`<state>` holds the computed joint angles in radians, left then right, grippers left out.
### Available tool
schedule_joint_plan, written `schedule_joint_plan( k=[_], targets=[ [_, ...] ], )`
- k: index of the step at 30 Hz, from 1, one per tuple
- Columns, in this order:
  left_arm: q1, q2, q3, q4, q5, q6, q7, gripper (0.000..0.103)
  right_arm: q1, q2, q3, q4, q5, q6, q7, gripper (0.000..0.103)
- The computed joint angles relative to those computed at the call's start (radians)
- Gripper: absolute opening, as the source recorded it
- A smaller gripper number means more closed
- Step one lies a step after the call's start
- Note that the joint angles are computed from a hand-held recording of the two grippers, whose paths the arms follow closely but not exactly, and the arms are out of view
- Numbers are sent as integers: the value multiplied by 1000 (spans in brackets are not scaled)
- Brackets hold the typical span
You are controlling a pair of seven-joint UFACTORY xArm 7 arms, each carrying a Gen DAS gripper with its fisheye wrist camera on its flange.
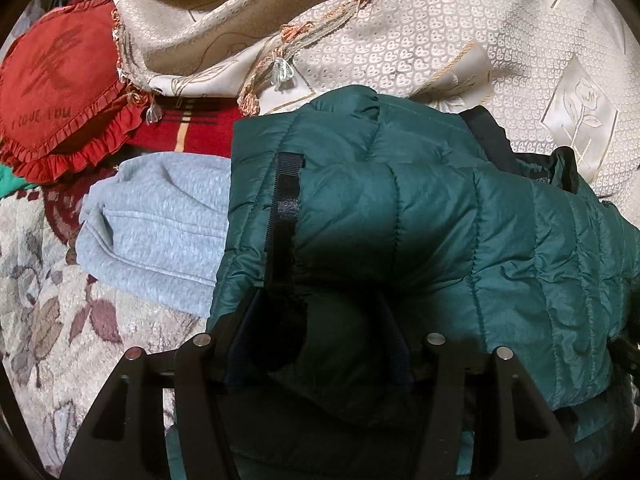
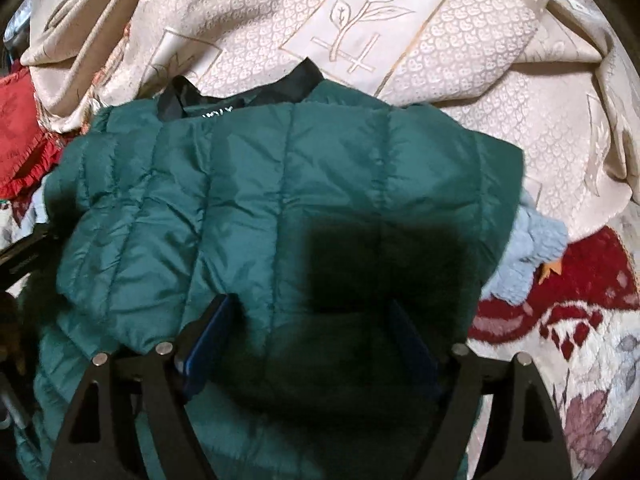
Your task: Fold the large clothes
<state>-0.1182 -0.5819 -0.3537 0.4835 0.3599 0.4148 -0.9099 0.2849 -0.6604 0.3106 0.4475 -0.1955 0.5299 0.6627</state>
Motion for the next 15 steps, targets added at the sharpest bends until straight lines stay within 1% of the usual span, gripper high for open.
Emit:
schedule_joint_plan(
  k=[4, 6, 9, 12, 15],
  targets=[
    [3, 0, -1, -4, 1, -6, -4, 41, 33, -109, -8, -41, 15, 34, -12, 84],
    [5, 0, -4, -4, 4, -5, -5, 41, 31, -121, -1, -49, 17, 45, -12, 84],
    [7, 1, -9, -3, 11, -2, -8, 42, -2, -52, 24, -35, 2, 59, 9, 85],
    [7, 5, -10, 1, 15, 3, -10, 43, -24, 7, 31, -33, -16, 2, 44, 87],
    [-1, 6, 1, 1, 11, 1, -4, 44, -8, 7, 10, -27, -15, 9, 40, 88]
  ],
)
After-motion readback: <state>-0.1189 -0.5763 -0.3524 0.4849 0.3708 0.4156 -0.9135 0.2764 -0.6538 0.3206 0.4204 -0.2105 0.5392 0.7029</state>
